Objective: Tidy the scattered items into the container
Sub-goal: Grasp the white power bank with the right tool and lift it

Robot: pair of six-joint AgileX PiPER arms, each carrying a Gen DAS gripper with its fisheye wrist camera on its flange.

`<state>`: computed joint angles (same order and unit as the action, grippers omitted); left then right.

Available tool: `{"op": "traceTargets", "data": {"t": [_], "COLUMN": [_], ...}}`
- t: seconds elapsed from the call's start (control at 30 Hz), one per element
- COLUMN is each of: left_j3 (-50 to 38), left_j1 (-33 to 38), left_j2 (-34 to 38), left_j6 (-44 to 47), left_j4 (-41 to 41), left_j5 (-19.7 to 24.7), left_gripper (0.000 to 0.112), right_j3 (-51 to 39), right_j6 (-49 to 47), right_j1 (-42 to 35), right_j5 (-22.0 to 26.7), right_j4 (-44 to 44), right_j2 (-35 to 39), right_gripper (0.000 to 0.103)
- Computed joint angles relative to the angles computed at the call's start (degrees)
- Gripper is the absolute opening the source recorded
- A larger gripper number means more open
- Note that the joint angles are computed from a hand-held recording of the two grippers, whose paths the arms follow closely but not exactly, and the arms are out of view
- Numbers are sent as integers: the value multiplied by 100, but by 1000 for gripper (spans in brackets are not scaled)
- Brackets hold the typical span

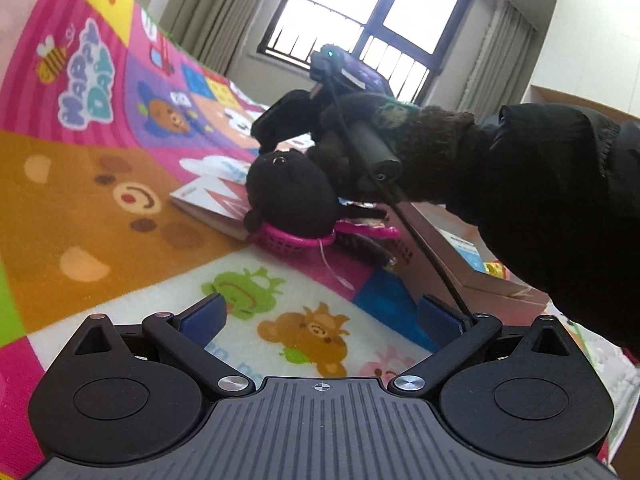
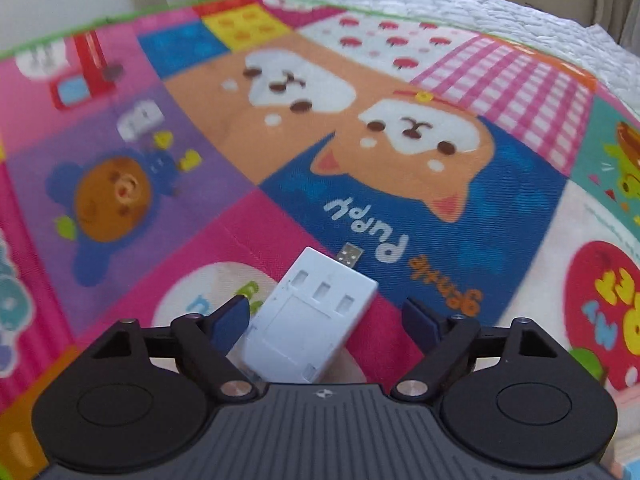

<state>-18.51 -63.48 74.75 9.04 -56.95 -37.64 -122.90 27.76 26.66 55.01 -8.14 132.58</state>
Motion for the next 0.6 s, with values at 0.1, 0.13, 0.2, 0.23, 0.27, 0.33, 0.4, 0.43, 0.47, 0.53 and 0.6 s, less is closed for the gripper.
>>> {"op": "traceTargets", "data": {"t": [0.1,0.13,0.2,0.23,0.27,0.33,0.4,0.43,0.47,0.53,0.6], "left_j3": [5,-10,-58,-96,-155,-253,-326,-365,-382,-366,-462], "left_j1": [35,1,-108,-176,-258,-415,-609,-697,-733,-778,-1235], "left_j2": [-20,-18,-5,0,2,11,17,14,-19,-125,-21], "left_j6": [-58,18,285,488,769,1242,1642,1833,1957,2013,2434], "left_j4": [29,-53,-300,-475,-711,-1065,-1379,-1521,-1533,-1328,-1802], "left_j5": [54,39,-14,-24,-19,-30,-107,-137,-70,189,-132], "left_gripper": [103,103,103,103,103,103,103,103,103,103,103], "right_j3": [489,884,1832,2330,2828,3714,4296,4603,4881,5475,6048], "right_j6": [-638,-830,-1048,-1183,-1367,-1942,-2242,-2286,-2233,-2014,-1650], "right_j1": [181,225,239,209,195,202,294,403,535,689,709], "right_j5": [-139,-238,-411,-461,-503,-490,-306,-304,-341,-505,-697], "right_j4": [-8,35,349,679,1022,1751,2130,2157,2089,1858,1542], "right_j2": [-348,-600,-1203,-1530,-1870,-2544,-3099,-3410,-3704,-4346,-5042], "right_gripper": [51,51,51,49,49,48,48,48,48,48,48]}}
